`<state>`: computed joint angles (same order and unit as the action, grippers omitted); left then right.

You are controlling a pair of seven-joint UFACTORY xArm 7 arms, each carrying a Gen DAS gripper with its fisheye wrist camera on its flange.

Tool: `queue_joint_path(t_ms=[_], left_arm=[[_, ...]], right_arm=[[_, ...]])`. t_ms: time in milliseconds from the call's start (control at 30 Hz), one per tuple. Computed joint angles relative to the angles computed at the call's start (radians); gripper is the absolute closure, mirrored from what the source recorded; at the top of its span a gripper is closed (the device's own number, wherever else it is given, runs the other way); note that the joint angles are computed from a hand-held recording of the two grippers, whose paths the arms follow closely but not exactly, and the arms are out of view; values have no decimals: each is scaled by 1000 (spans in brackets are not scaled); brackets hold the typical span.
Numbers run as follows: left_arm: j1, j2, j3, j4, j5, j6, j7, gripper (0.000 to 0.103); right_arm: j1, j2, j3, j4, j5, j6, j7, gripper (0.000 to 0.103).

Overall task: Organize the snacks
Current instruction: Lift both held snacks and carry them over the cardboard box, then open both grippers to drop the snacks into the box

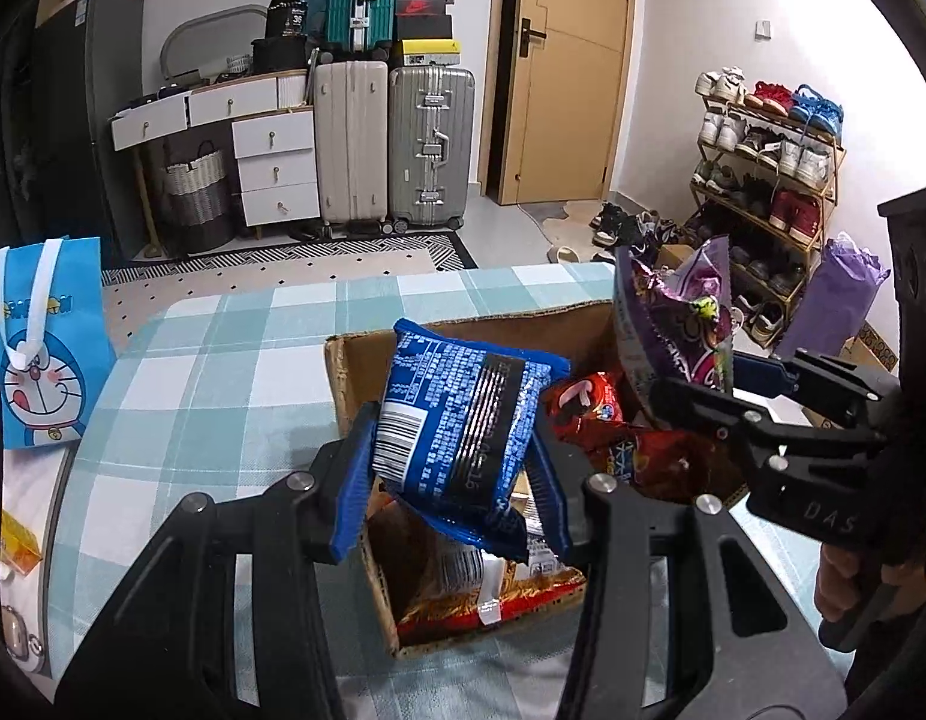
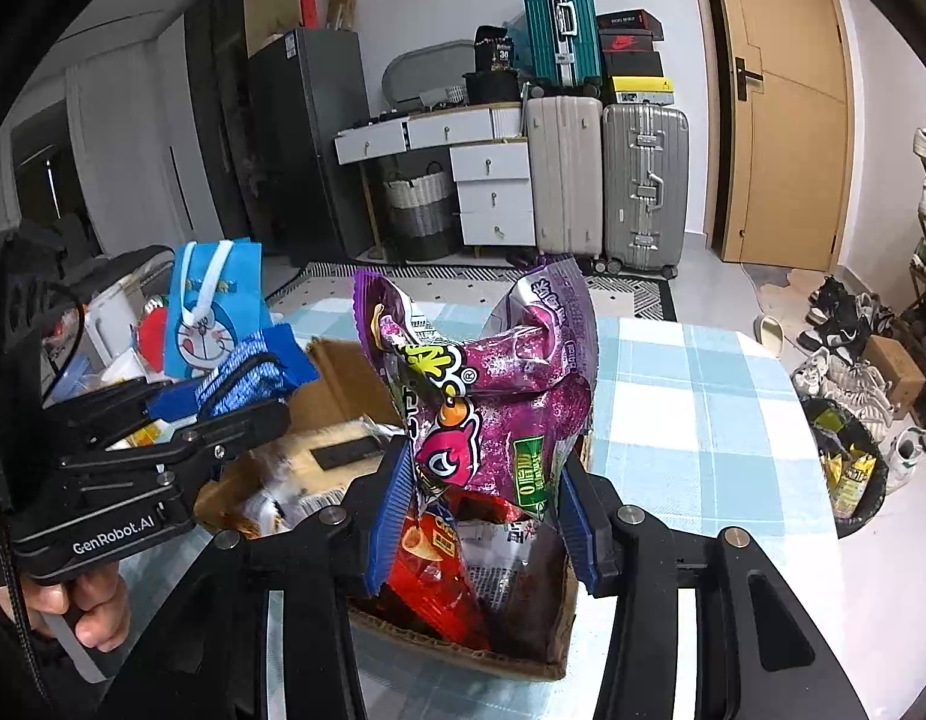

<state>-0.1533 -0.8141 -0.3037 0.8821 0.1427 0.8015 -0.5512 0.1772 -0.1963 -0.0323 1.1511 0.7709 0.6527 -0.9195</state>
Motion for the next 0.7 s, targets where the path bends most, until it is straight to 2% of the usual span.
queue_joint_path(t_ms=[167,367,600,700], left_arm=[[17,33,-18,-1,27,-22,-13,60],[17,65,-35,0,49,-33,-40,60],[7,89,-27,10,60,-36,-49,60],[2,92,-13,7,59,-33,-44,59]], right_arm=[[4,20,13,-2,-13,-19,-2,57],[-3,29,16,1,-26,4,-10,57],[-2,17,16,-7,-25,23,-20,57],[2,7,8,-8,2,51,-34,51]])
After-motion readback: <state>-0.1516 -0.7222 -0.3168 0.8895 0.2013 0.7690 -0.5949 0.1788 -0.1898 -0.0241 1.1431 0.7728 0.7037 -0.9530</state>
